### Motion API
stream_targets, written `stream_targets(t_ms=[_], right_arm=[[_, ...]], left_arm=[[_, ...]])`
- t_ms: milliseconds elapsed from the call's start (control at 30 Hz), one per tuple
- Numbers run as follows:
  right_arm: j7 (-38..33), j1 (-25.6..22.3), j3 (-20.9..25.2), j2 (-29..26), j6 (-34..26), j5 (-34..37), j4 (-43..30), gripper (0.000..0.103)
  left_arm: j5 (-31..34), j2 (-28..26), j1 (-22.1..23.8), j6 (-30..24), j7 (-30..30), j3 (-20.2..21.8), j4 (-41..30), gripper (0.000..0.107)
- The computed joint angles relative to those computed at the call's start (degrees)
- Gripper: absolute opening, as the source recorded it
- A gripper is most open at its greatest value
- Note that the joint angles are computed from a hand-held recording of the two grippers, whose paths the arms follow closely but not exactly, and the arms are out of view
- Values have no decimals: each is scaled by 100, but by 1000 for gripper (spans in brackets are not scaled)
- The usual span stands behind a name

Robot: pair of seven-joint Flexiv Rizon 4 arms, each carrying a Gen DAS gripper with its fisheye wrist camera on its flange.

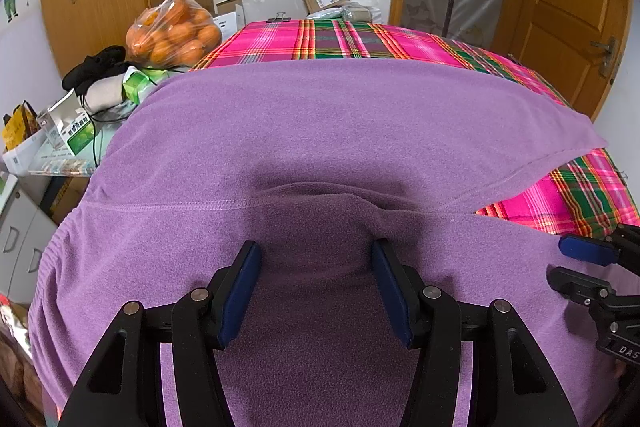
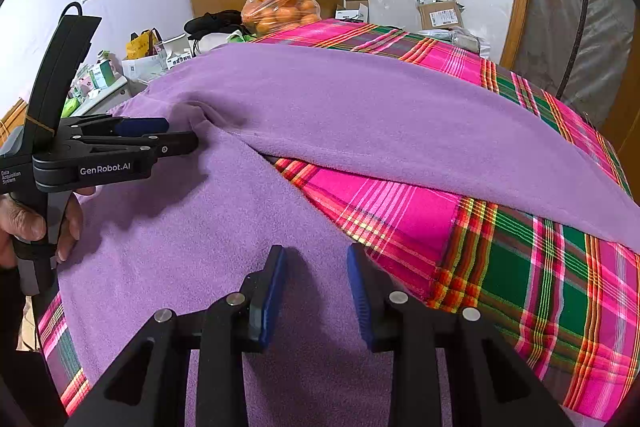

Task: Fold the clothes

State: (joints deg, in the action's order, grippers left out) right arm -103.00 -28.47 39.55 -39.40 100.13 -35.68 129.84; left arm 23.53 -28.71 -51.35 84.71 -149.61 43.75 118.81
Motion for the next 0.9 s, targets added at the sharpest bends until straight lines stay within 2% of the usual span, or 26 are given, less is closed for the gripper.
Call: stream_targets(t_ms=[333, 400, 567, 767, 900], right_arm=[[60, 234, -254, 120, 179, -8, 83, 32], [103, 269, -307, 139, 213, -52, 99, 32], [175, -150, 92, -18, -93, -211, 3, 32], [-70, -174, 208, 124, -214, 96, -140, 32], [-288, -206, 371, 95, -344, 209, -446, 33]], left_arm=[[681, 163, 378, -196, -491, -370, -154, 60], [813, 210, 525, -86, -608, -483, -128, 60], [1167, 436, 871, 111, -876, -732, 29, 60], [1914, 865, 760, -383, -1540, -450, 75, 60], [2318, 1147, 1012, -522, -1819, -438, 57, 60]])
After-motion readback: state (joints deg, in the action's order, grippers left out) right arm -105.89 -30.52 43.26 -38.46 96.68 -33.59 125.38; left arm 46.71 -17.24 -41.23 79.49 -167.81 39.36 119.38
